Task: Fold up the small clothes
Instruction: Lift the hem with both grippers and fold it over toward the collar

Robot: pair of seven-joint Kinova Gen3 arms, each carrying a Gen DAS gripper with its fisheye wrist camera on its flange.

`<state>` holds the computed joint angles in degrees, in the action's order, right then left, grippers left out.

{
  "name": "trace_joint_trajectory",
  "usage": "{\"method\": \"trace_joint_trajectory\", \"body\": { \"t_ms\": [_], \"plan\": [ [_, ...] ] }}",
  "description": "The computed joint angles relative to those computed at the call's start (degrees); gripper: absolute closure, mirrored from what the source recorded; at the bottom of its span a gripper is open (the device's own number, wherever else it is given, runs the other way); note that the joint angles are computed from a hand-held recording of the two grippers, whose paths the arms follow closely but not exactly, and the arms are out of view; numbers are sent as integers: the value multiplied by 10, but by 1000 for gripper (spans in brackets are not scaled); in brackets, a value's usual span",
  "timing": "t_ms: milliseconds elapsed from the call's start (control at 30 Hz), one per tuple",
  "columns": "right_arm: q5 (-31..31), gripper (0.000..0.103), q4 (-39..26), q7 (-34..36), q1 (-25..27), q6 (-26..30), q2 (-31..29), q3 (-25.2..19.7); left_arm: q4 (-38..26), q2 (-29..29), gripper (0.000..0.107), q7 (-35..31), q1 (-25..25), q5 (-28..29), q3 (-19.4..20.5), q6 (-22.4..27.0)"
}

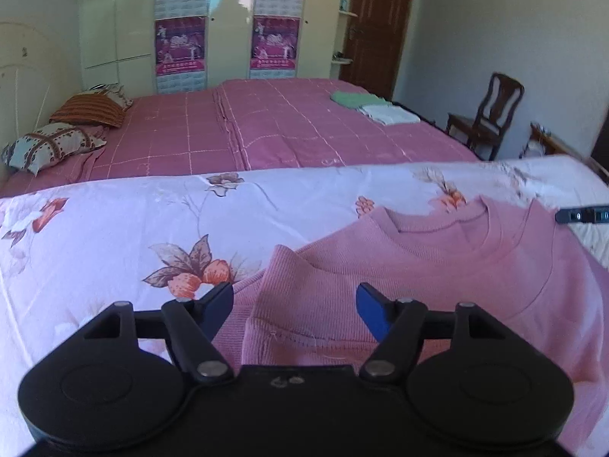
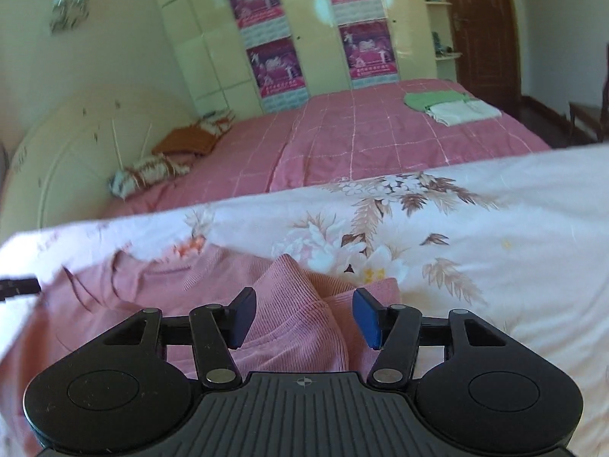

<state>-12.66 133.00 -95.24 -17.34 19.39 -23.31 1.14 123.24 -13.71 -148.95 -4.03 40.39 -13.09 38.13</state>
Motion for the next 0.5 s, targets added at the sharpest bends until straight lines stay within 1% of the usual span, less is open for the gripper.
{"method": "trace_joint_trajectory", "body": {
  "t_ms": [33, 67, 100, 133, 167, 200, 233, 267, 333, 367, 433, 467, 500],
  "plan": [
    [9, 46, -4, 3, 2, -1, 14, -8, -3, 8, 45, 0, 2, -9, 7, 0],
    [23, 46, -9, 5, 13, -1, 27, -24, 0, 14, 58, -7, -4, -10, 20, -8],
    [47, 47, -15, -1, 31, 3, 42, -51, 7, 20, 65, -21, -2, -4, 23, -25],
    [70, 50, -22, -11, 51, 12, 51, -77, 21, 19, 71, -35, 11, 11, 16, -49],
    [93, 72, -26, -12, 61, 14, 64, -93, 36, 15, 93, -54, 32, 33, -1, -72],
    [107, 82, -22, -14, 64, 7, 67, -103, 52, 4, 104, -68, 59, 57, -25, -95],
    [120, 92, -12, -22, 74, -10, 63, -116, 68, -18, 104, -74, 85, 80, -50, -118],
    [128, 94, 3, -29, 85, -33, 53, -129, 84, -45, 104, -75, 112, 103, -74, -142],
    [146, 95, 32, -66, 128, -80, 8, -166, 109, -97, 104, -97, 165, 150, -120, -188],
    [145, 95, 46, -89, 138, -103, -17, -169, 120, -111, 104, -109, 191, 173, -142, -212],
    [136, 95, 67, -110, 170, -144, -36, -187, 135, -109, 104, -105, 244, 203, -181, -252],
    [131, 95, 69, -111, 192, -152, -30, -206, 133, -92, 104, -91, 261, 207, -195, -261],
    [124, 95, 67, -110, 205, -150, -13, -216, 131, -81, 104, -85, 270, 209, -199, -267]
  ]
}}
